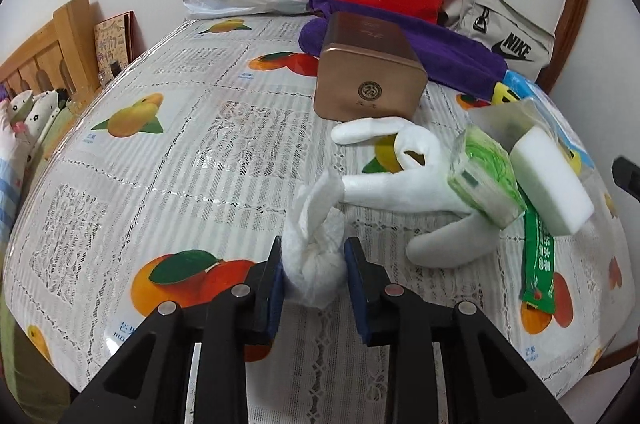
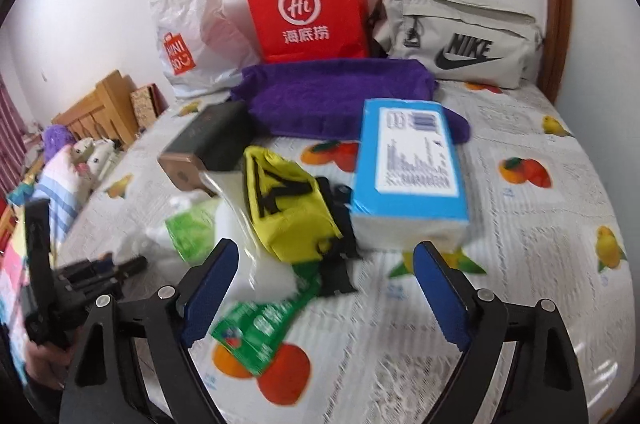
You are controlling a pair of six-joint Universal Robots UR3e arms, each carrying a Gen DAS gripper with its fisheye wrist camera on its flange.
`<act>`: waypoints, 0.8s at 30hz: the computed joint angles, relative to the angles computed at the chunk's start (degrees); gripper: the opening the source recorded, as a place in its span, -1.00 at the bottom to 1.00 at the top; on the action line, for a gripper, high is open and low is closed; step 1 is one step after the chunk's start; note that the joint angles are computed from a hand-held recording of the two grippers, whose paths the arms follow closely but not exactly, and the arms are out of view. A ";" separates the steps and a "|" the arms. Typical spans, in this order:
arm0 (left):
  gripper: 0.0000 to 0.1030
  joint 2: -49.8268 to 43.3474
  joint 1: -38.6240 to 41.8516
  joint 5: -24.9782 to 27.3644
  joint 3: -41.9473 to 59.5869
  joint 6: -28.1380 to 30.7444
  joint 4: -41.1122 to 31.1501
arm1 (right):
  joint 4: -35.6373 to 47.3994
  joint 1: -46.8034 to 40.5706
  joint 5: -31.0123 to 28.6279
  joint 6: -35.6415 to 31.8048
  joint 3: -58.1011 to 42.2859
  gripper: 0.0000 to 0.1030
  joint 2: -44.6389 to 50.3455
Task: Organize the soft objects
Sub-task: 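Grasp the yellow-and-black pouch with the right gripper while the left gripper lifts the tissue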
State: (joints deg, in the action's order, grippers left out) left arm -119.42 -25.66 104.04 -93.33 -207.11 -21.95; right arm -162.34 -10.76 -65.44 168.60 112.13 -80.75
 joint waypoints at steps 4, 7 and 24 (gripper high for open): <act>-0.48 -0.43 0.83 -1.03 0.15 0.20 1.01 | -0.11 3.57 -2.51 -0.76 -7.07 0.60 5.35; -0.46 -0.34 1.43 -2.03 -0.45 0.80 2.05 | 3.75 6.10 -5.10 -1.61 -14.06 0.29 9.84; -0.46 -0.02 4.38 -6.72 -4.02 2.29 8.49 | 22.60 13.42 -13.69 -2.43 -39.27 -0.48 25.83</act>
State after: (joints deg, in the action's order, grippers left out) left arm -119.44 -21.28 97.32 -97.35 -204.82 -13.46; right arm -139.74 2.66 -79.13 166.17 72.86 -54.91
